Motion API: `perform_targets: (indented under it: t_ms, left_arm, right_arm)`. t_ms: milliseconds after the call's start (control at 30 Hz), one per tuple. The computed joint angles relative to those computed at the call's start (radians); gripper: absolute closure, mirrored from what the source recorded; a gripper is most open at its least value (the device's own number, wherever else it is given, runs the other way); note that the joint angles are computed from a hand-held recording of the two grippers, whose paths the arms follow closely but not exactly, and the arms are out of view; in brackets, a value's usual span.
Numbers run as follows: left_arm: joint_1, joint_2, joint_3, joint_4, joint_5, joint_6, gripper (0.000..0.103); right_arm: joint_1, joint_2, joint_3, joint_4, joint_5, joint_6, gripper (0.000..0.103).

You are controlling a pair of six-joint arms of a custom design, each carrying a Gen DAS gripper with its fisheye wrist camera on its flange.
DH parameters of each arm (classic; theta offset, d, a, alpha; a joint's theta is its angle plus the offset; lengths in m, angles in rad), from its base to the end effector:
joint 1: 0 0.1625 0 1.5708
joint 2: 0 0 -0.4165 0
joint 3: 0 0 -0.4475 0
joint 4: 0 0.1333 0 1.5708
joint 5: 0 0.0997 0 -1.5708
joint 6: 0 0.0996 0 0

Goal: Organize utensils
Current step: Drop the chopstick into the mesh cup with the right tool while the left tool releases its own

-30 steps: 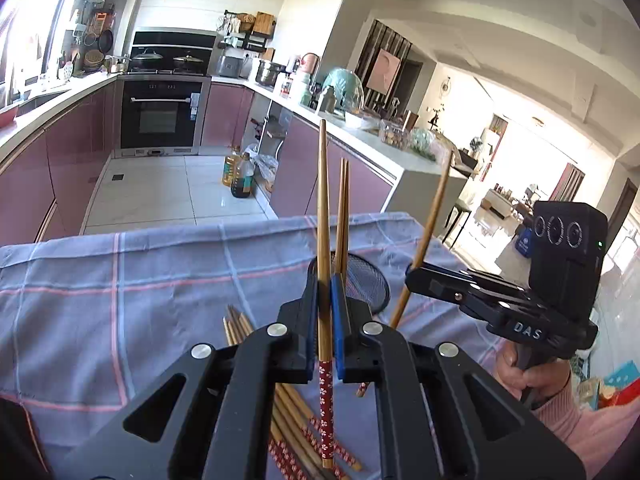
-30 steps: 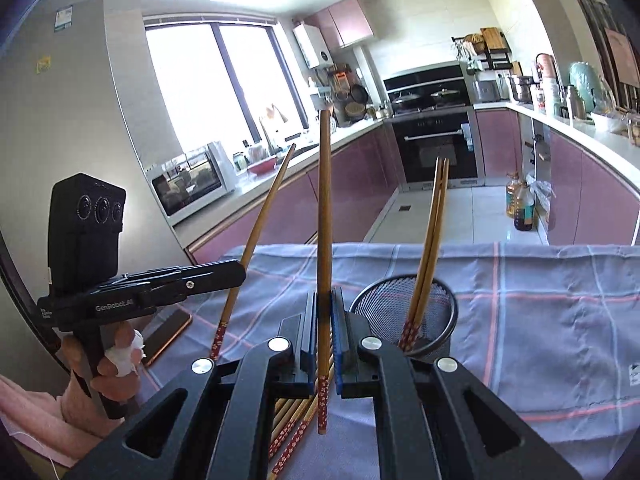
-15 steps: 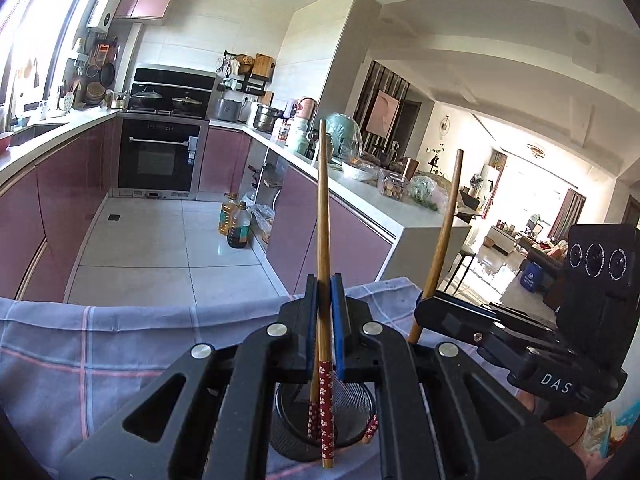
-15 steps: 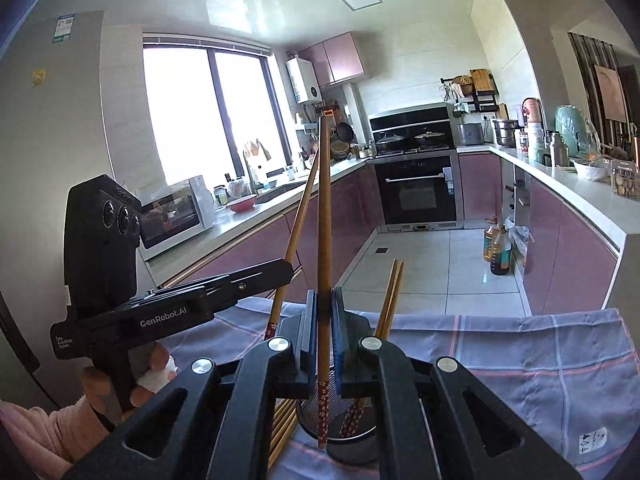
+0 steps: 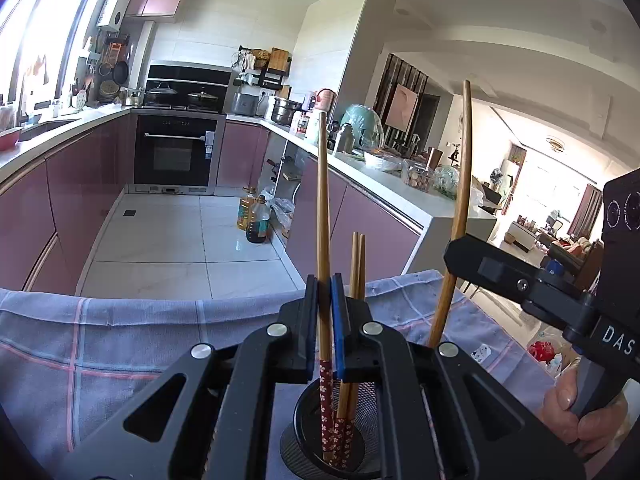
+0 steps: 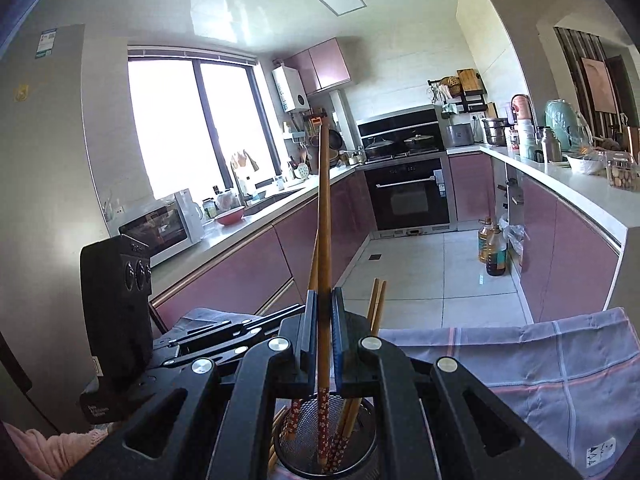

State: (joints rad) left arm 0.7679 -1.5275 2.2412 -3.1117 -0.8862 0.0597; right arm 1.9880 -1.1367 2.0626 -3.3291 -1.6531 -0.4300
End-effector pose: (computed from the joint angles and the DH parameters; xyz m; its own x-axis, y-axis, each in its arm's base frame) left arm -0.2094 -0.4750 0.3068 -0.8423 0.2616 -0.4712 0.5382 0.4554 -0.7092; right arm 0.3513 -0.4838 0.1897 -0.7369 -0.5731 0.3586 -0.6380 0.4142 -0.6492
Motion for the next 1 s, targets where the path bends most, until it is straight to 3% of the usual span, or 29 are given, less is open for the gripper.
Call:
perform_targets:
  t_ms: [233, 500, 633, 700, 1000]
  left_arm:
    - [0.021, -0.023, 0.027, 0.052, -0.015, 0.000, 0.095]
    - [0.049, -0.034, 0.018, 0.239, -0.027, -0.036, 0.095]
    - [0.069, -0.032, 0.011, 0.287, -0.026, -0.058, 0.090]
    - [0.075, -0.041, 0.015, 0.286, -0.034, -0.055, 0.089]
    - [0.026, -0.153, 0.074, 0.293, 0.012, -0.064, 0.074]
  right_arm:
    - [-0.009, 0.001, -0.002, 0.108, -0.053, 0.015, 0.097]
    - [-0.015, 0.013, -0.027, 0.265, -0.145, 0.074, 0.095]
    - [-0.017, 0.025, -0.026, 0.261, -0.161, 0.085, 0.095]
    - [-0.014, 0.030, -0.025, 0.246, -0.169, 0.084, 0.089]
    - [-0.011, 0.027, -0.006, 0.200, -0.161, 0.066, 0.085]
